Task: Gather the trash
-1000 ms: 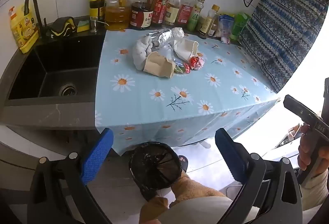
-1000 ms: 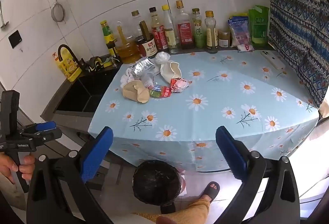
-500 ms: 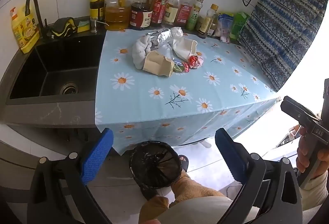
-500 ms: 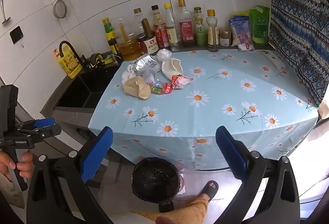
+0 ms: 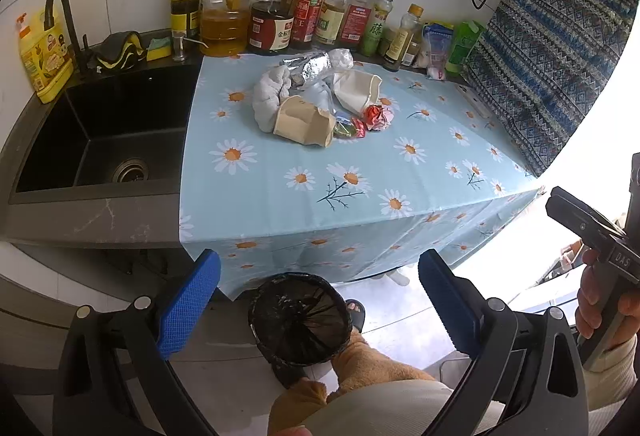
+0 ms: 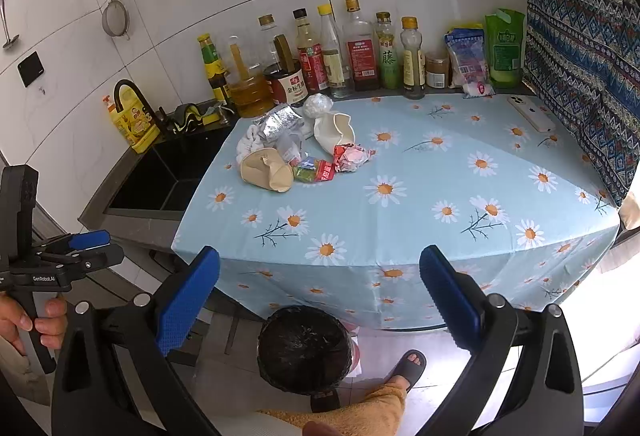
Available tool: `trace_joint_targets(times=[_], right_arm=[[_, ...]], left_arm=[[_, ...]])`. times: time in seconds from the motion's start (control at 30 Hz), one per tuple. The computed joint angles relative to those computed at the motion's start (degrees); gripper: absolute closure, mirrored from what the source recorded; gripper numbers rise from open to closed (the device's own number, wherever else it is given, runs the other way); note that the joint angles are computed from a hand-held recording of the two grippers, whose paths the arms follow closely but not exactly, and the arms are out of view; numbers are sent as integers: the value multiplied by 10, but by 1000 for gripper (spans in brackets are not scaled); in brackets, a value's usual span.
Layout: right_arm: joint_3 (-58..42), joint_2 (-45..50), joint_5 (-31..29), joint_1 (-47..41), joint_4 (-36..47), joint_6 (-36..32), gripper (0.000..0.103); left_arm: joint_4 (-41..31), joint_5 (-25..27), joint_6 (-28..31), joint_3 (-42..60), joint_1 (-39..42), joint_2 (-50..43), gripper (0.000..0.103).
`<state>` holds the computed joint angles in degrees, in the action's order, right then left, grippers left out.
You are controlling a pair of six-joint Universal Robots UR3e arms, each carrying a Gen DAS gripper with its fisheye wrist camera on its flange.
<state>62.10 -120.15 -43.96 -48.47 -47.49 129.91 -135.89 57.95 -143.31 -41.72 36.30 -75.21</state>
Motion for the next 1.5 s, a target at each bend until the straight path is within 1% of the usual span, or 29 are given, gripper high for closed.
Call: trace_joint_targets(times=[0.1,0.23,0.3,0.37,0.57,0.6,0.63,0.73,0.83,0.97,1.2,1.33,1.5], right_arm=[[-8,5,4,-7,17,-10,4],[-6,7,2,-9,17,-13,4],[-22,13,6,-9,35,-19,4],[-20,12,2,-4,22,-11,4],[-41,23,7,-10,41,-24,4],[-24,6,6,-9,36,-21,4],[-23,6,7,-9,35,-20,4],[-21,8,5,-1,25,-11,4],[-16,0,6,-3,26,-15,4],[1,-2,-1,20,-10,15,4],[24,-7,-11,57,-66,61,4],[31,-7,-17,72,-88,77,4],[35,-10,-18,82,-93,88,4]], left_arm=[[-1,2,-3,1,-2,0,7],[9,6,-13,-9,-9,3,7],[9,7,-12,-14,-8,6,7],[6,6,-8,-16,-5,10,7],[-13,-1,11,-10,11,13,7],[-15,-2,13,-8,12,13,7],[-9,1,4,-7,5,10,7],[-20,0,11,2,10,7,7],[-21,-1,11,4,10,5,7],[-32,-4,17,16,15,1,7],[-77,-20,60,32,55,8,7],[-108,-29,85,52,77,5,7],[-144,-35,111,76,97,0,7]])
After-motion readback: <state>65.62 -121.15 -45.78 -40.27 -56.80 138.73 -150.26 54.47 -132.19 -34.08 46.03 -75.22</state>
